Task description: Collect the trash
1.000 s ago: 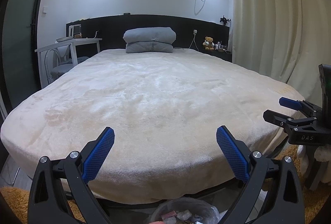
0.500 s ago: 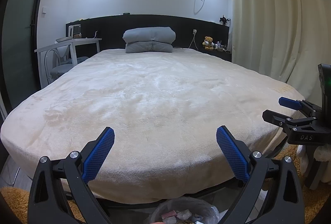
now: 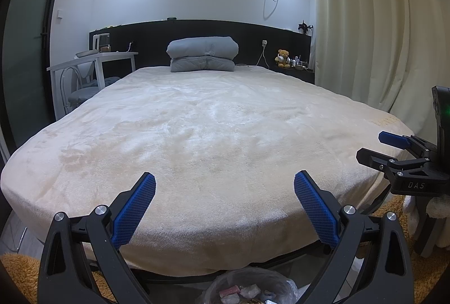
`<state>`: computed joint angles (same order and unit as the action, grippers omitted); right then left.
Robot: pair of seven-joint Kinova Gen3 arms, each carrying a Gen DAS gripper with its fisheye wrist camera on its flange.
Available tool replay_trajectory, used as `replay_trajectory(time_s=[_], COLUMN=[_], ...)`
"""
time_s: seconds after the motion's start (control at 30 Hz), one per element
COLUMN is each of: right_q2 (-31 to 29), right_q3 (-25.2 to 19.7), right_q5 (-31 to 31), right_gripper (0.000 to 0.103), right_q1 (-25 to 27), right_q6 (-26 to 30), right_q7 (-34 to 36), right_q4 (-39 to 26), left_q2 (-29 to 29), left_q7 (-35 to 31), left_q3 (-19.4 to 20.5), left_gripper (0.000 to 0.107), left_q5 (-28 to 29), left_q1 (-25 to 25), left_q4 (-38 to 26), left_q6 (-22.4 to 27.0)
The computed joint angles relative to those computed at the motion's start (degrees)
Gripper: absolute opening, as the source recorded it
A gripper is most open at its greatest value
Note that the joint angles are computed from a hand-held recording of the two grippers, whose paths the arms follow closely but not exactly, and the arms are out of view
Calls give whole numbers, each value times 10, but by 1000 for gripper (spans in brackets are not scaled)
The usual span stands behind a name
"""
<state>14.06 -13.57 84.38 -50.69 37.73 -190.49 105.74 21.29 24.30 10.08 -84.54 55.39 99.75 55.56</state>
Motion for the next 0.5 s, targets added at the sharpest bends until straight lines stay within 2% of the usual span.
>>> replay_trajectory(time_s=[0.5], right_q2=[0], right_q3=[1], right_q5=[-7], right_gripper=[99], right_q1=[1], right_q6=[-1], right_q7=[6], right_q4=[0], left_q2=[0], left_q7=[3], left_q3=[1], left_gripper=[97], left_q5=[-1], left_q1=[1], left_q4=[-1], left_q6=[-1])
